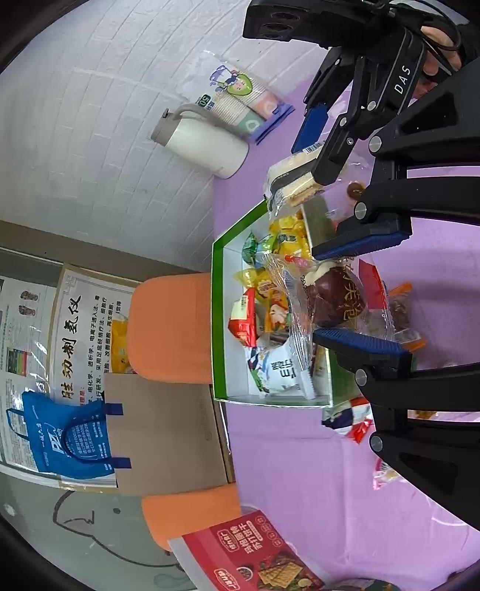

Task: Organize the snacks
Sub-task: 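Carry both packs into the green box and open both grippers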

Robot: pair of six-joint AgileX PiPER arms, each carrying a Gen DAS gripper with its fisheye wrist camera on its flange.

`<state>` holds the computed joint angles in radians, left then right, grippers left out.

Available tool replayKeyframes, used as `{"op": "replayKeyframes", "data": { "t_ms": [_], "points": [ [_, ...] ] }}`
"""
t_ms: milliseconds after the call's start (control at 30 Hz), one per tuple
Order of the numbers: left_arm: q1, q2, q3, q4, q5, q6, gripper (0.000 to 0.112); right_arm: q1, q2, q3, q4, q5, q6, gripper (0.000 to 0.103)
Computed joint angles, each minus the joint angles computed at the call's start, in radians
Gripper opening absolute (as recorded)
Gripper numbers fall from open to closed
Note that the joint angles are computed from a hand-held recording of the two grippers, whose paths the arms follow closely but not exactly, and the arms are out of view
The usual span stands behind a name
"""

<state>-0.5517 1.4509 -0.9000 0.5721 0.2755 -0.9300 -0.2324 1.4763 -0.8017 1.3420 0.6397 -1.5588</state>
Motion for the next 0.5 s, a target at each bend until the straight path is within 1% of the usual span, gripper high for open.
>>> {"op": "replayKeyframes", "data": {
  "t_ms": [100, 167, 267, 500],
  "points": [
    [0.048, 0.066, -0.076, -0.133, -0.007, 0.150, 0.038, 0.030, 0.081, -0.073, 0.012, -0.045, 0.010, 0.059],
    [0.067, 0.112, -0.125, -0.161, -0.001, 0.191, 0.038, 0.046, 0.137, -0.125, 0.015, -0.067, 0.024, 0.059],
    [0.097, 0.186, -0.198, -0.255, 0.006, 0.293, 0.038, 0.061, 0.206, -0.181, 0.035, -0.092, 0.021, 0.059],
    [0.137, 0.341, -0.329, -0.314, 0.037, 0.383, 0.039, 0.105, 0.348, -0.302, 0.024, -0.134, 0.038, 0.060]
  ]
}}
